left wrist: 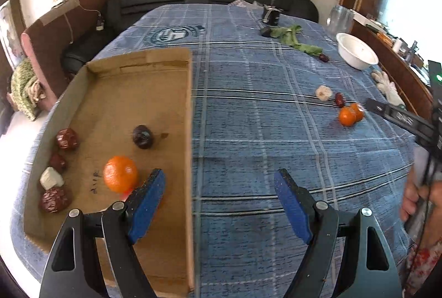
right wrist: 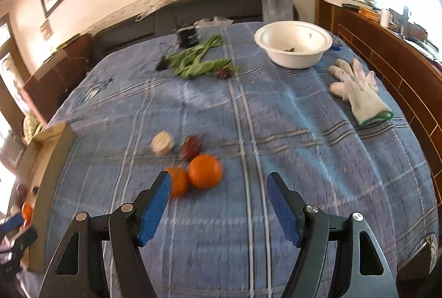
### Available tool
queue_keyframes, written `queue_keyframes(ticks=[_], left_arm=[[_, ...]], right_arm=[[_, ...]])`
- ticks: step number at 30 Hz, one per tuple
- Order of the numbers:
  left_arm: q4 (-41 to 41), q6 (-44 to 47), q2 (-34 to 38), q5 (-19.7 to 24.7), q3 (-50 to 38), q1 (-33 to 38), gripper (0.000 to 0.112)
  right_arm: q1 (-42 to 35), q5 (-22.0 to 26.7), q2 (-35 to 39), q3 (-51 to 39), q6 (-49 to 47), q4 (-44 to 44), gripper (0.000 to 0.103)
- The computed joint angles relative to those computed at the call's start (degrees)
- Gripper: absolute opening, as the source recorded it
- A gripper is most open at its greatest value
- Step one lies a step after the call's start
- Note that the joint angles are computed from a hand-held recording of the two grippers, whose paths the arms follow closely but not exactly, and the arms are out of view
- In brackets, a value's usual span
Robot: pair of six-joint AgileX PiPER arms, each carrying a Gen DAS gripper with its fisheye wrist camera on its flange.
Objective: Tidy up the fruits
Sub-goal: 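Move both open grippers back over the two mandarins on the table, then grasp a mandarin with the right gripper while the left gripper grasps the other mandarin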
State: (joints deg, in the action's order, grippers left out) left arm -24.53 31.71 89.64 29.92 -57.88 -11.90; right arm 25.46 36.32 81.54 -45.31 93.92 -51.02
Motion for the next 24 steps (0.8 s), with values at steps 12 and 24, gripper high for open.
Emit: queue_keyframes(ticks=[12,24], left_arm=[[0.85,-2.96,4.64,1.25,-5.02,-9.42,0.08],[5.56,-8.58,12.44,0.37,-13.83,-18.69,0.08]], right_arm=[[-7.75,-13.61,2.98,0.83,-8.53,7.01,0.033],[-15.42,-15.85,-7.27,10.29,-1.79,5.16,0.036]])
